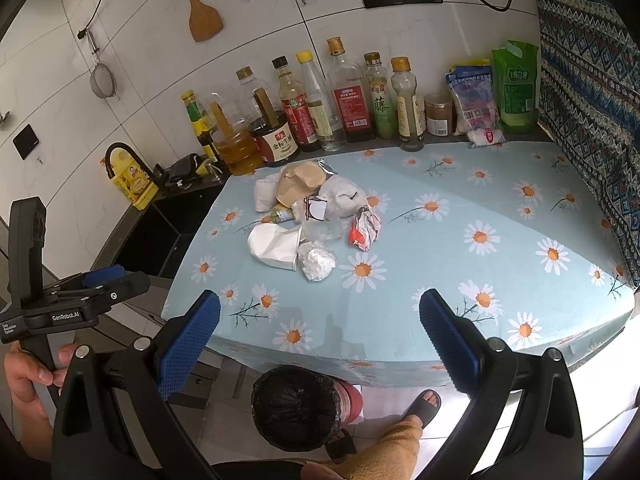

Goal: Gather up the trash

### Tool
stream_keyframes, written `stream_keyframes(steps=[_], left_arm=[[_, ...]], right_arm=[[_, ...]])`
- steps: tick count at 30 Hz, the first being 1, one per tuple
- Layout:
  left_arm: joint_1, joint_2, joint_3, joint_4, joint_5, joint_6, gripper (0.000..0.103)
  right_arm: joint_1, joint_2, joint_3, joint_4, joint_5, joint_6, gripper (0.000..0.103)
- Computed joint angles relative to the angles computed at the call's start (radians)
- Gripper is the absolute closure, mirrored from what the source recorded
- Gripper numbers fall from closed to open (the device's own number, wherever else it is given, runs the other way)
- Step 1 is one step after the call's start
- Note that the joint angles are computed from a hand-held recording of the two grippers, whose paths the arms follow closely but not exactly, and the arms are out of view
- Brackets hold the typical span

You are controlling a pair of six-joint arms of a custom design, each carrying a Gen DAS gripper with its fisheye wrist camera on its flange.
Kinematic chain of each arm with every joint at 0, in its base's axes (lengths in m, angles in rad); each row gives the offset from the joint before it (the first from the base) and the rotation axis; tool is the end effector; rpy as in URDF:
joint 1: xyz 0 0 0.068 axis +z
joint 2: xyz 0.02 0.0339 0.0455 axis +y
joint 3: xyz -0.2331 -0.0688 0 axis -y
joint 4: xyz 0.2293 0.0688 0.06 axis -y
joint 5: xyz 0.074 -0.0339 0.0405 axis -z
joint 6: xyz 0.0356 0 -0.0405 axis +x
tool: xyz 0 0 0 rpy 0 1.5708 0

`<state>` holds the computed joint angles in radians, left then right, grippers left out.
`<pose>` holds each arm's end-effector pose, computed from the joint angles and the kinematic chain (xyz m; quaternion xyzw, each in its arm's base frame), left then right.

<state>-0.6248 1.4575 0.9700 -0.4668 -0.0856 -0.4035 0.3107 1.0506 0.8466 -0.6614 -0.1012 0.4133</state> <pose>0.2351 -0.1658 0.2014 0.0922 0.9476 -0.1136 0.2840 0.2005 0.0682 0.2448 0.0306 0.9369 0.1666 0.3058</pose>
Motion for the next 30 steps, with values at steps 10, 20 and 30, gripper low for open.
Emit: stream_keyframes(steps=[10,20,30], left_arm=[[-0.001,-0.004,0.003,-0.003,0.0,0.0,0.007],[-0.003,-0.054,-0.024,-0.015,0.015,0.017,0.007],[0.033,-0.095,-0.053,-0.024,0.064,0.056,0.007]], right_arm=[[0.008,-0.007,-0.003,0.001,0.003,0.004,0.004],[0.05,-0.026,-0.007,-0.012,0.049,0.039,0.004],[0.137,-0.047,0.005,-0.051,0.116,0.127,0.004]])
